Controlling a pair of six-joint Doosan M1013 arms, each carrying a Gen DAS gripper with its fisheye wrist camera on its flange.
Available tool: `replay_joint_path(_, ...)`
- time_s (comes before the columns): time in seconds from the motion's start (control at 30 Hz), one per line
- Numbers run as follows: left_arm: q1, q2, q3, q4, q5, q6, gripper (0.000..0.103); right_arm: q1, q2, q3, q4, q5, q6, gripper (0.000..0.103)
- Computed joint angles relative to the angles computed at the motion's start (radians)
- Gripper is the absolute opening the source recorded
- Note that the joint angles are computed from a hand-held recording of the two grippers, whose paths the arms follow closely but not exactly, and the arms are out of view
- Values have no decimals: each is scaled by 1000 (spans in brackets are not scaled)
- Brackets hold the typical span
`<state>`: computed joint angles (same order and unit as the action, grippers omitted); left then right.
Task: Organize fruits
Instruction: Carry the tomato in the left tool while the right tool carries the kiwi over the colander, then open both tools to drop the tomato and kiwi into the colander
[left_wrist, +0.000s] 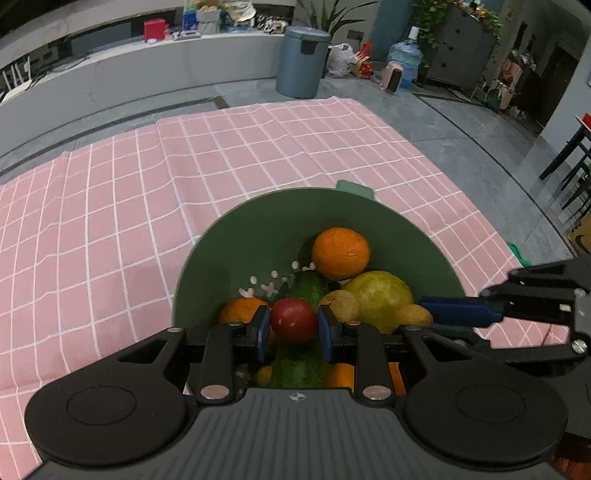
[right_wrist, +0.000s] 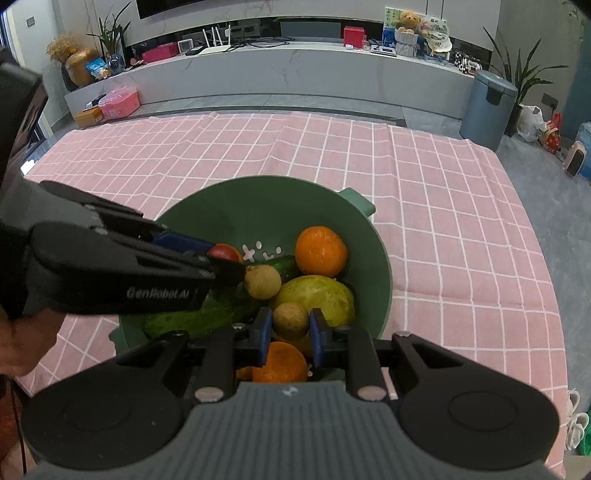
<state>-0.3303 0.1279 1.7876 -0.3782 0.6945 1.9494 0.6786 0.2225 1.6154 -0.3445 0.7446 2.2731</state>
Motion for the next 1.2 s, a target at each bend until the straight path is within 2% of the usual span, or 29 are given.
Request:
replay_joint_path(0.07, -3, 6, -2, 53, -7, -57, 32, 0, 1, -1, 1, 2, 2, 17)
replay_joint_path(0.2, 12, 7, 5, 1, -6, -27, 33, -3, 6, -7, 5, 10, -2, 17)
replay_joint_path(0.37, 8, 1, 6, 18, -5, -30, 33, -3, 15, -18, 6, 15, -15, 17)
replay_joint_path(0.4, 8, -4, 6, 16, -1, -29, 35, -4, 15, -18, 7, 11, -17, 17)
replay_joint_path(0.47, 12, -17, 12, 0, -8, -5, 45, -2, 17, -21, 0, 7, -17, 17)
replay_joint_path(0.57, 13, -37, 14, 4, -21, -2, 48, 3, 23, -29, -16, 9, -24, 17)
replay_joint_path(0.7, 25, -49, 3, 9, 1, -19, 49, 6, 29, -34, -21, -23, -52, 17)
replay_joint_path(1.03, 41, -84, 33, 175, -55, -158, 50, 5, 79, -90, 0, -45, -77, 17)
replay_joint_path(1.2, 56, -83, 42, 192, -55, -177, 50, 14, 100, -100, -35, -40, -54, 18)
